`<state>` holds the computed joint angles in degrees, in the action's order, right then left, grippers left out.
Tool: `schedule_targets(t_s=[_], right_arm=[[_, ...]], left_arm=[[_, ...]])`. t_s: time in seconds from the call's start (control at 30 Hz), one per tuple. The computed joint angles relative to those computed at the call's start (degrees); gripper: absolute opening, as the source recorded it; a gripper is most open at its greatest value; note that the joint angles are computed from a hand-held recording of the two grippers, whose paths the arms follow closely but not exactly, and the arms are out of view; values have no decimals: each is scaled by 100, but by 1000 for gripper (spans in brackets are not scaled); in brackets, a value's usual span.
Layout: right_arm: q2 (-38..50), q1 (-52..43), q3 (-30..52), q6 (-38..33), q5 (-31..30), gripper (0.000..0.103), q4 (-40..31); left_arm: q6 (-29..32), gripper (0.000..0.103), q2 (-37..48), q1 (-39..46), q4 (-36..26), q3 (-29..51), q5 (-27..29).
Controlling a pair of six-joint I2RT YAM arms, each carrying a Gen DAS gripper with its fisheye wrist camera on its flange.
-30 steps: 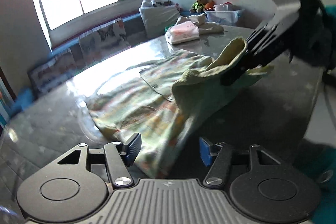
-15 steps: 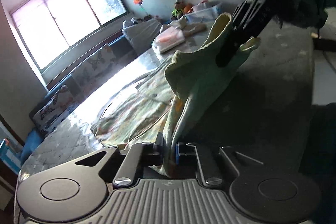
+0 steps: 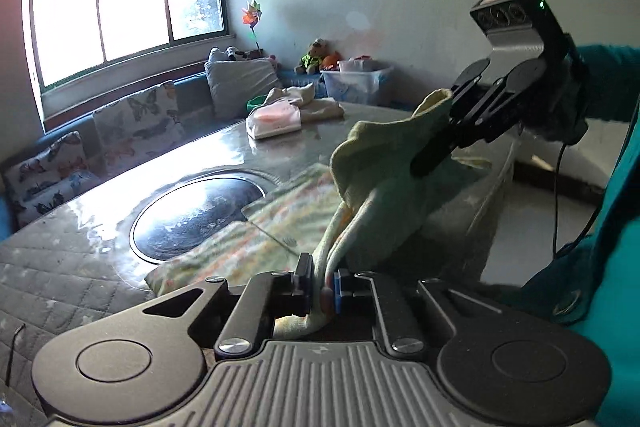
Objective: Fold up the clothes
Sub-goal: 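Lift the hem and fold it toward the collar with both grippers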
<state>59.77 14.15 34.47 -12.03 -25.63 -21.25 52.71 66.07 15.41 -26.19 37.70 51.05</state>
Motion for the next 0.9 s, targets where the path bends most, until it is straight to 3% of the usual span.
schedule_targets(t_s=[0.2, 0.47, 0.63, 0.83, 0.9], right_arm=[[988, -166, 644, -151, 61, 8, 388], [2879, -203, 2165, -543, 258, 8, 678], [4133, -186, 3019, -456, 443, 8, 978], [5234, -134, 3356, -60, 613, 9, 1771], [5327, -151, 3288, 49, 686, 18, 1982]], left_arm=[[-1009, 11, 825, -335, 868, 468, -313], [-2257, 11, 2531, -640, 1675, 1633, -998], [-2816, 11, 3712, -755, 1715, 2534, -1455], [-3166, 7, 4320, -822, 1772, 2806, -1856], [-3242, 7, 4333, -808, 1789, 2767, -1915]])
